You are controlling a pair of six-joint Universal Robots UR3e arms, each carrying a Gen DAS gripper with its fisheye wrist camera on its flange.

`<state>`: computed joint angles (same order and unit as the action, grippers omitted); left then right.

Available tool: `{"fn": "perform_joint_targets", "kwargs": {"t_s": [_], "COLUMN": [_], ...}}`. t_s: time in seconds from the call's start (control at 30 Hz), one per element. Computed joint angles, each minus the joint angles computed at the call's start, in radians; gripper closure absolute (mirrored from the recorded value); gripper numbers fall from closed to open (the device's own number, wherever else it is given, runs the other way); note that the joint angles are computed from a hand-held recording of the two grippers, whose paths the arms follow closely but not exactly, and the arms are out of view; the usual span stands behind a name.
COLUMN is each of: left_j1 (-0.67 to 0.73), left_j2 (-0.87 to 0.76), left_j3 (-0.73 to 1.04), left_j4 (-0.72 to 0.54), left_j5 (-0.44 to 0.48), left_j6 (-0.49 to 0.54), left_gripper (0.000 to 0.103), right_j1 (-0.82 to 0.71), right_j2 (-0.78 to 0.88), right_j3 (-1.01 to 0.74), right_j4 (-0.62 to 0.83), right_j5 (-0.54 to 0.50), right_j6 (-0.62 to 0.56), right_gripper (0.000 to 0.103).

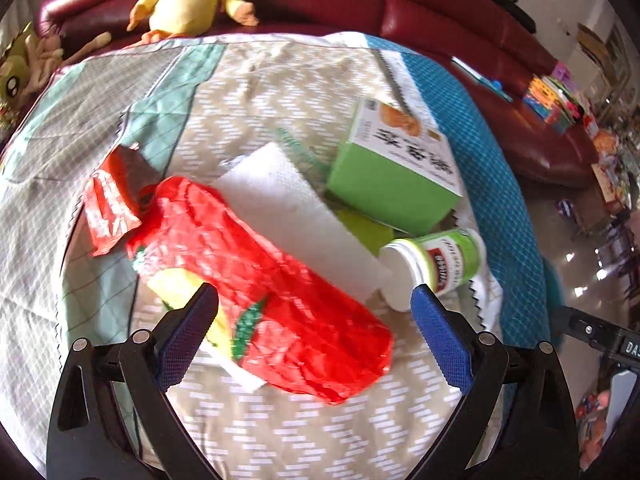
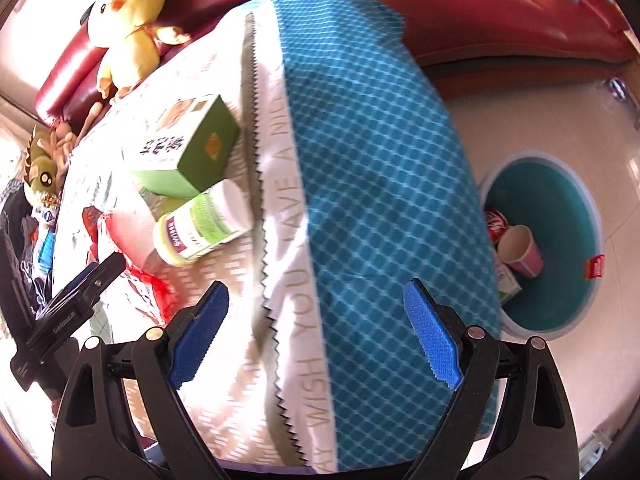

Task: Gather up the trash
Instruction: 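Close the left gripper on the red plastic snack bag and lift it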

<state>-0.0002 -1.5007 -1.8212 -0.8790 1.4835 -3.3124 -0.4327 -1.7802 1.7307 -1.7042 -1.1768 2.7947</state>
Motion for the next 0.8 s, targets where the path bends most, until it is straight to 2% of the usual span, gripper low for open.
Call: {"fn": "perform_joint_targets", "kwargs": {"t_s": [0.2,0.43,0.5,0.53,0.63,0.7,0.77,0.8], "left_j1": [0.086,0.057,0.046,0.050,0.083,0.089,0.102,0.112], "left_j2": [-0.018,-0.049,-0.036,-0.023,0.024,0.063,0.104,0.128], "left_j3": [-0.029,-0.055,-0.074,-0.086,-0.121,-0.149,-0.166,-0.174], "left_j4": [-0.013,0.075,0.098,0.103,0.097,0.104,0.087,0.072], "left_j5": [-0.045,0.004,0.033,0.028,-0.014,-0.012,-0.026,-0.036], "left_j6": [-0.041,-0.054,-0.041,-0.027,0.024,0.058,0.096,0.116], "left_gripper": [0.006,0.007,0.023,0.026,0.044,0.073,0.085,0.085], "right_j1": [0.083,0.083,0.083,0.085,0.094,0.106,0.131,0.147], "right_j2": [0.025,0.007,0.004,0.005,-0.001,-0.004,-0.002,-0.002], "right_j3": [0.007,0.027,0.037,0.041,0.054,0.054,0.048,0.044], "right_j4": [-0.034,-0.024,-0.024,-0.026,-0.027,-0.023,-0.025,-0.025], "right_j5": [-0.005,-0.016,-0.016,-0.016,-0.011,-0.007,-0.008,-0.009], "right_j6": [0.058,0.061,0.057,0.056,0.056,0.052,0.057,0.061], "right_gripper": [0.018,0.018,0.018,0.018,0.018,0.018,0.018,0.018]}}
